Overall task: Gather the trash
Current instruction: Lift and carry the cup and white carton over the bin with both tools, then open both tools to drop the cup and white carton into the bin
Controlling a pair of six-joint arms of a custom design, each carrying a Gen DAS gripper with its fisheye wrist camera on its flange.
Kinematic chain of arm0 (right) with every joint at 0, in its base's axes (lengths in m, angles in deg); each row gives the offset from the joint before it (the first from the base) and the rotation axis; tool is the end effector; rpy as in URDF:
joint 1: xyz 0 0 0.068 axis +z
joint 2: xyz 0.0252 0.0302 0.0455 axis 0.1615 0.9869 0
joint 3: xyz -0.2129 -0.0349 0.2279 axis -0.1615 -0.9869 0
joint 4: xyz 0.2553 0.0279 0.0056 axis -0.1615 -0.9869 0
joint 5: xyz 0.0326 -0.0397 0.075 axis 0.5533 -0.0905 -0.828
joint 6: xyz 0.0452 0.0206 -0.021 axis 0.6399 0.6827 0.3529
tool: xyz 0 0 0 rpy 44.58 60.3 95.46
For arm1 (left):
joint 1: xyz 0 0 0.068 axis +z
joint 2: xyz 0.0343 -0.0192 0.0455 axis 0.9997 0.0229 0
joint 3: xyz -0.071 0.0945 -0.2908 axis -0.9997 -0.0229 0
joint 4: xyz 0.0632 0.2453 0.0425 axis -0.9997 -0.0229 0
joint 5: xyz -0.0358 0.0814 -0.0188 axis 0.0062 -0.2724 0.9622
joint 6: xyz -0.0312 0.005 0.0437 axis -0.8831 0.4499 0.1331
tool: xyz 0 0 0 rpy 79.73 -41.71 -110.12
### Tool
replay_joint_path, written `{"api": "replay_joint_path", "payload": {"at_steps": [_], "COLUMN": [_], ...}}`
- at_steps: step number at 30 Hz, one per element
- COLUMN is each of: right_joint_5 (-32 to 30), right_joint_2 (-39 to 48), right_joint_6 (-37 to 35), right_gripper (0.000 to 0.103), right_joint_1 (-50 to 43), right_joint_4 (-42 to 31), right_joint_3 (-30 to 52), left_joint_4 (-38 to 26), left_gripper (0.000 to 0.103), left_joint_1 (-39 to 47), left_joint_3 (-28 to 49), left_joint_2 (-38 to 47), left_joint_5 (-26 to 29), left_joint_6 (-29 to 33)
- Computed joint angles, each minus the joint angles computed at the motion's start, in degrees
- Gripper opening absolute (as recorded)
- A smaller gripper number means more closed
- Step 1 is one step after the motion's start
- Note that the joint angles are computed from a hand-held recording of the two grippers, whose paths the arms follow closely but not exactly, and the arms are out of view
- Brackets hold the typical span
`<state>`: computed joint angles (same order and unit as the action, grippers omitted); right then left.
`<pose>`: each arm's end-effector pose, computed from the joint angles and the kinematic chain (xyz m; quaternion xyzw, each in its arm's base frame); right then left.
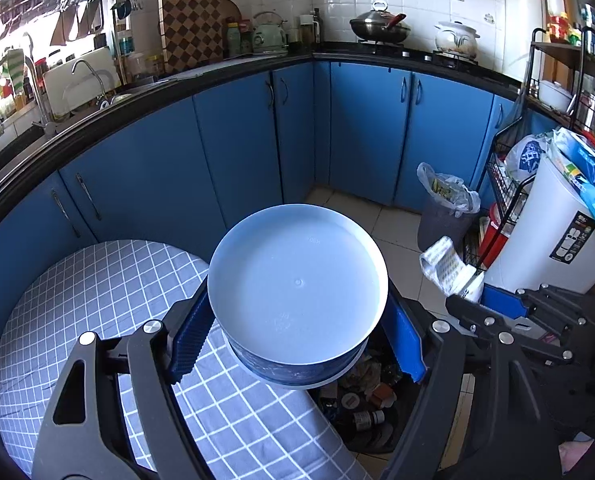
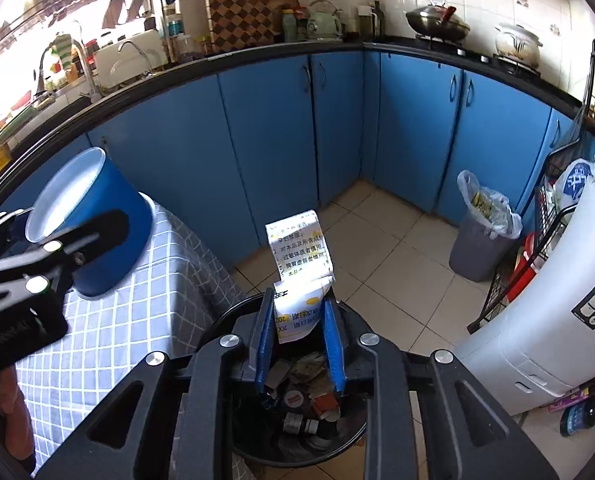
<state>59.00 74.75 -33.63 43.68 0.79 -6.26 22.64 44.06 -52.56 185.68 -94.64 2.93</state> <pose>0.2553 0.1686 0.0484 -0.1225 0.9175 0.0999 0.3649 0.2282 -0.1975 0.0828 0.0114 0.9079 0.0234 0.4183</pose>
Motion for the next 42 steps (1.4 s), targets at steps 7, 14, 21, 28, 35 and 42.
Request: {"api": "replay_joint_path", "payload": {"at_steps": [7,14,21,28,35,42], "right_joint_5": [2.18,6.37,6.2,5.85,4.82,4.96], "right_joint_2": [2.5,2.88,3.62,4.73,5.24,5.35], "right_joint_6": [0.38,-0.38,-0.61,-1.47,-1.3,-1.13], "right_gripper": [0.073,0.074,0.074,0.074,0.074,0.074], "right_joint_1": [-1.48,-3.6,-6.34,-7.66,-8.25,-7.46], "right_joint_4": [4.08,3.16,5.54,7.06,7.1,7.25], "right_joint_3": [-0.7,-1.16,-3.28,-4.06,-3.62,-3.47], "left_joint_4": [-0.21,-1.93,-4.09,-5.99,-4.14,-4.6], "left_gripper": [0.076,0.076,0.077,0.078,0.097,0.099], "left_joint_1": [1.9,0.2,-0.83,-0.61,0.14,0.29], "left_joint_3": [2.73,6.63,10.72,14.13,13.83,13.25], "left_joint_2": [1.27,2.85,5.1,7.67,8.35,8.5], "left_joint_5": [1.49,1.55,2.84,4.38,5.41,5.78], "left_joint_6": [1.49,2.4,2.59,2.3,2.41,2.25]}}
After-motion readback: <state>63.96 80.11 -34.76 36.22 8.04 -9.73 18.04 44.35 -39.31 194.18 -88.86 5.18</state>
